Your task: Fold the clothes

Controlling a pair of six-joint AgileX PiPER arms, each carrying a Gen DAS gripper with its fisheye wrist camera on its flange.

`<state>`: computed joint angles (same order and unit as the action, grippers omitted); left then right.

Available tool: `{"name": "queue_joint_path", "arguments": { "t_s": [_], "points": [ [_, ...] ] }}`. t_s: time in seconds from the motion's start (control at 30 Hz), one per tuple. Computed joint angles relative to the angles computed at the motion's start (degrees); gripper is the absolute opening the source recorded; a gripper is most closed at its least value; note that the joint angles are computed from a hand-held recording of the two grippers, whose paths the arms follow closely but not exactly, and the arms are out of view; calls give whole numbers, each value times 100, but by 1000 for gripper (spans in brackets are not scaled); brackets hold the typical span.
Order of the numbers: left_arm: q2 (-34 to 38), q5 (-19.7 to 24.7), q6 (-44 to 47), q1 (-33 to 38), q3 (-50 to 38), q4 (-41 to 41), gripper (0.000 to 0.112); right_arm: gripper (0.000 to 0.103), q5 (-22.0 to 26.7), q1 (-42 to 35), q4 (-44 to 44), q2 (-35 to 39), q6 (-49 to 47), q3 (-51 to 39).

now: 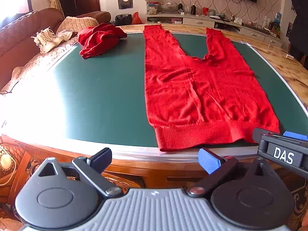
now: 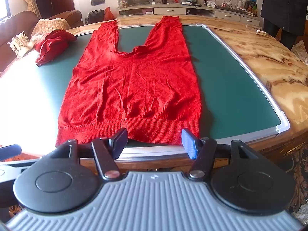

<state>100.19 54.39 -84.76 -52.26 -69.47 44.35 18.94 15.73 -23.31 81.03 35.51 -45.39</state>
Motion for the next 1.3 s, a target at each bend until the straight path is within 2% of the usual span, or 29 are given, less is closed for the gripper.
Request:
{"name": "queue_joint_path", "arguments": {
  "t_s": [0.2,0.8,1.3],
  "points": [
    [-15,24,-92,-88,78,76,99,70,-40,11,-17,-44,60,113],
    [-83,114,-552,-337,407,283,100,70,-62,207,-887,-271,1115,521],
    [-206,159,-864,-472,653,487,101,70,-71,253,-1193,-376,1473,679]
  ]
}}
